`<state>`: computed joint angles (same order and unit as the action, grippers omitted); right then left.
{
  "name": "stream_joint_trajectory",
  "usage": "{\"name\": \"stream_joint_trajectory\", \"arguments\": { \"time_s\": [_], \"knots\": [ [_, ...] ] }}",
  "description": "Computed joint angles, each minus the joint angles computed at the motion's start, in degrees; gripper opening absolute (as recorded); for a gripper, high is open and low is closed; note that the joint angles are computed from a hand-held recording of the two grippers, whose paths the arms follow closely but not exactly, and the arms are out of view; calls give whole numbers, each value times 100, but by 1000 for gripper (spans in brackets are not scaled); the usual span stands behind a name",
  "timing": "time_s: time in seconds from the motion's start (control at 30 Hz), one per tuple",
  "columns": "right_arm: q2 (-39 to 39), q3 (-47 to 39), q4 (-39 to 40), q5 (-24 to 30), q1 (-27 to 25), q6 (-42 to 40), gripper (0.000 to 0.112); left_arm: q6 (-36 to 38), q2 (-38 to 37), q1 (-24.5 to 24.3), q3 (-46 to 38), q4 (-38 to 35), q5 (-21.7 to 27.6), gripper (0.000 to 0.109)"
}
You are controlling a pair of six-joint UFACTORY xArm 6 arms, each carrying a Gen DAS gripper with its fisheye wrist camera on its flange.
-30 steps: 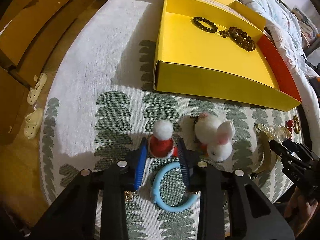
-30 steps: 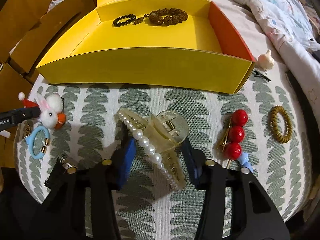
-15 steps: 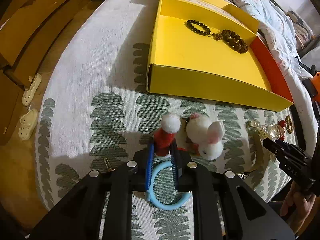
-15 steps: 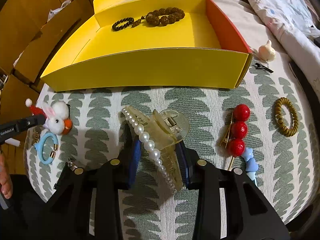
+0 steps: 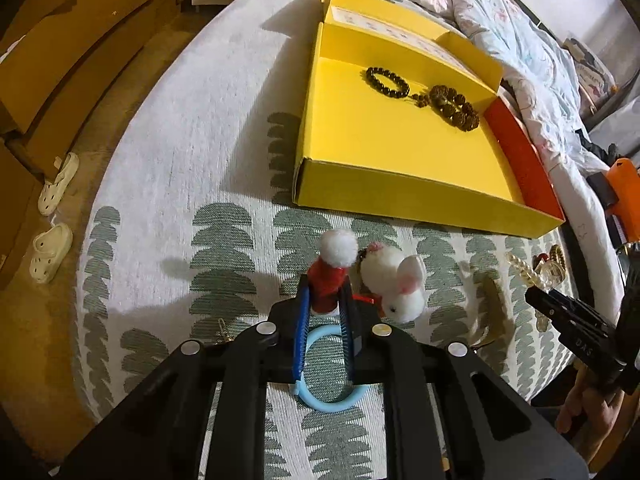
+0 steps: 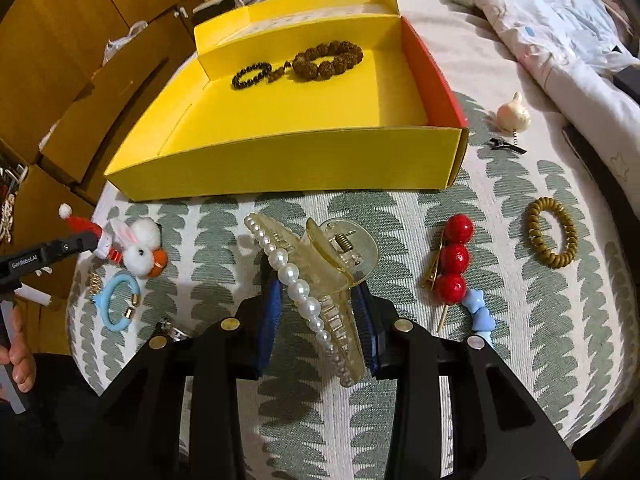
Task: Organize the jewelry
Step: 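Carry Santa hat with left tool while right tool carries pearl claw clip into box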
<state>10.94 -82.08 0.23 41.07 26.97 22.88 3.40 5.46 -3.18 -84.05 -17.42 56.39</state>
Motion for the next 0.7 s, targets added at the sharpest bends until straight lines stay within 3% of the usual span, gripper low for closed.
{"name": "stream_joint_trajectory", "arguments": {
  "time_s": [0.23, 0.4, 0.53, 0.7],
  "knots": [
    [-314, 231, 166, -271, 7, -121, 36, 28, -179, 49, 68, -144, -127, 14],
    [-265, -152, 163, -227, 45, -242, 36, -46, -134, 1, -252, -84, -218, 14],
    [118, -951, 215, 114, 19, -406, 36, -115, 230, -91, -932, -20, -21, 14],
    [1098, -2678, 188, 869, -87, -585, 36, -283, 974, -278, -2069, 240, 270, 14]
  ]
}}
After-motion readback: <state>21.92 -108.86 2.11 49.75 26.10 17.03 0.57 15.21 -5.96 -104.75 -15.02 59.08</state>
